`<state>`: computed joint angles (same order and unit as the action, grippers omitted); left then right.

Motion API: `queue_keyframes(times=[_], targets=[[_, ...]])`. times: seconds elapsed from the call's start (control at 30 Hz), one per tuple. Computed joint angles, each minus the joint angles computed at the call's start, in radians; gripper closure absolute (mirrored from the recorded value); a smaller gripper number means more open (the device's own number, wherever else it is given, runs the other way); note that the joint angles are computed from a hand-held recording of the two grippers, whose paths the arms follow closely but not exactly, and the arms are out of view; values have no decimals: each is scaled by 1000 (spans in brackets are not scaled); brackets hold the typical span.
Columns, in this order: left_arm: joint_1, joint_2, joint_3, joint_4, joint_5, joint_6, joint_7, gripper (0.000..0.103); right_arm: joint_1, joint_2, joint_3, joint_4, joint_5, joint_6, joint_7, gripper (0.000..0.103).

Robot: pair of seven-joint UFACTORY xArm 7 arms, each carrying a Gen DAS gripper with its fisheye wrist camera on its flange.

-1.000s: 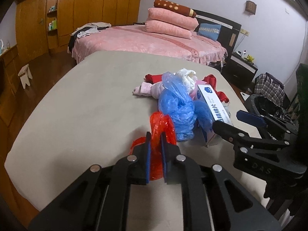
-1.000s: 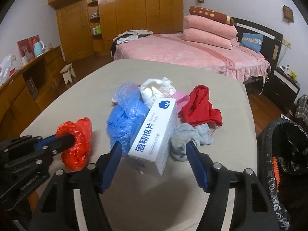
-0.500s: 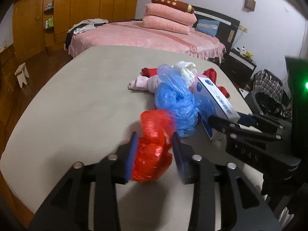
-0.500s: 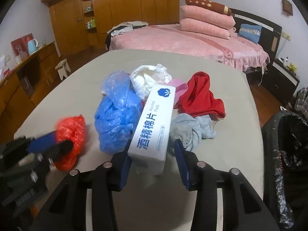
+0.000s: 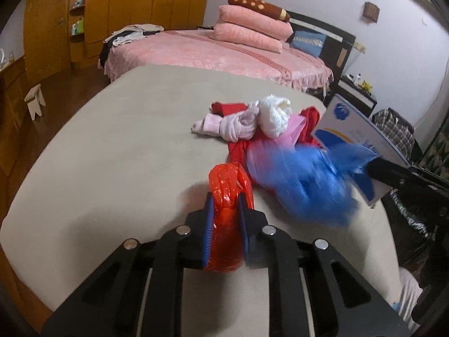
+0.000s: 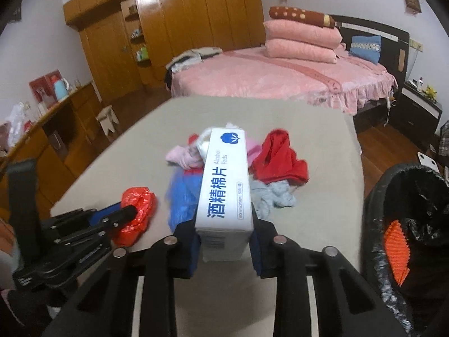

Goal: Collect trash
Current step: 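Grasp the white alcohol-pad box with the right gripper while the left holds the red bag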

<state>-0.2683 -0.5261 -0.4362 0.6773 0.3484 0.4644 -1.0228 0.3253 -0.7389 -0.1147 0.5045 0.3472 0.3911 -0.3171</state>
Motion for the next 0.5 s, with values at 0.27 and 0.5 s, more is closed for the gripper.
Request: queue_keyframes(times=[0.27, 0.5], targets=[[2, -18, -32, 58, 21, 26, 7, 88, -39, -7, -5, 9, -32, 2, -6, 73], [-7, 33, -53, 87, 42, 35, -8, 88, -85, 56, -5, -16, -55, -10, 10, 72]])
